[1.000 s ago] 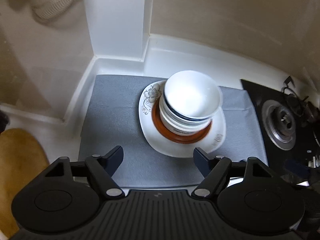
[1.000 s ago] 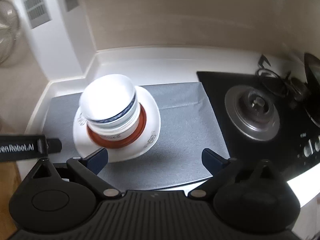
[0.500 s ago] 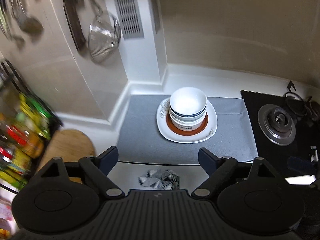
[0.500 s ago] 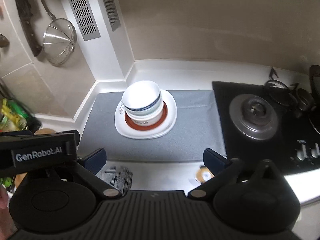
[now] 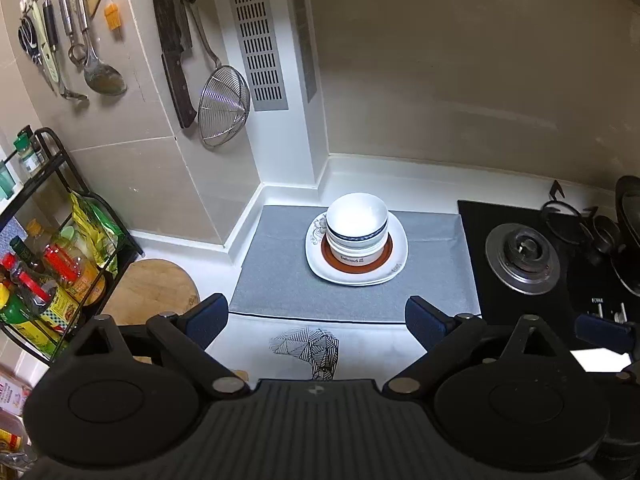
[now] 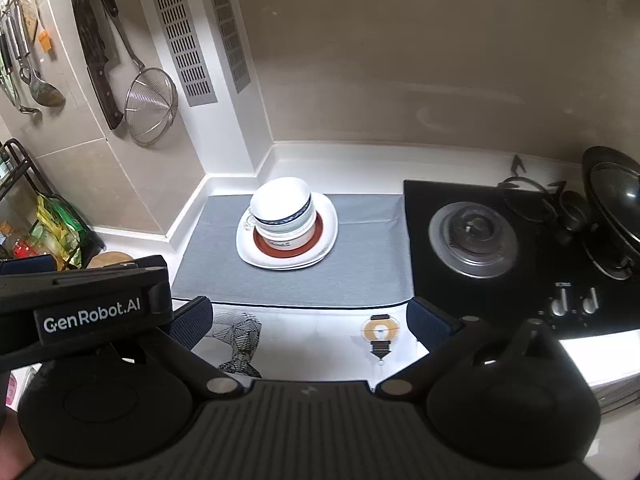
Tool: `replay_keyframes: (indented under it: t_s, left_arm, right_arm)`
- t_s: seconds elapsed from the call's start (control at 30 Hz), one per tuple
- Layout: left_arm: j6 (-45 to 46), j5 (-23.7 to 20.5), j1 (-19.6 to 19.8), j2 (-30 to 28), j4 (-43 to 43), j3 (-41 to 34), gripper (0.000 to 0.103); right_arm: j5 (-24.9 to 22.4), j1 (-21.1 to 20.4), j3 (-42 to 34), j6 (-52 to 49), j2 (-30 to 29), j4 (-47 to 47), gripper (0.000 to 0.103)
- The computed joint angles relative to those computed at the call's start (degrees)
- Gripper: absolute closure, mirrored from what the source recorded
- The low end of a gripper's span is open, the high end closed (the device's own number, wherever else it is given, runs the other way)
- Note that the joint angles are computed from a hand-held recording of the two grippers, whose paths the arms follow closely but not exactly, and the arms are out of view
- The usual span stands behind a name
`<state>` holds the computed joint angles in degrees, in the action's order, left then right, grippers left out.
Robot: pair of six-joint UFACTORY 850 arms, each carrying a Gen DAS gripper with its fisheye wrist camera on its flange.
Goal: Organize plates and bowls
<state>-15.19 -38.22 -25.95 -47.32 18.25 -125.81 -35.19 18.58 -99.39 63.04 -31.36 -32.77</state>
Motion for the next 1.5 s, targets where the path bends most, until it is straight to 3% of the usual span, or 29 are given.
replay_keyframes:
  t_s: [0.5, 1.5]
  left_arm:
    - [-0.4, 3.0, -0.4, 5.5, 0.2, 8.6, 0.007]
    - [1.5, 4.0, 0.2, 9.0, -1.1, 14.6, 0.007]
  right_arm:
    - [-0.7, 1.4, 5.6, 4.4, 4.2, -2.5, 0.0]
    - [-1.3, 3.1, 7.7, 6.1, 5.3, -2.7, 0.0]
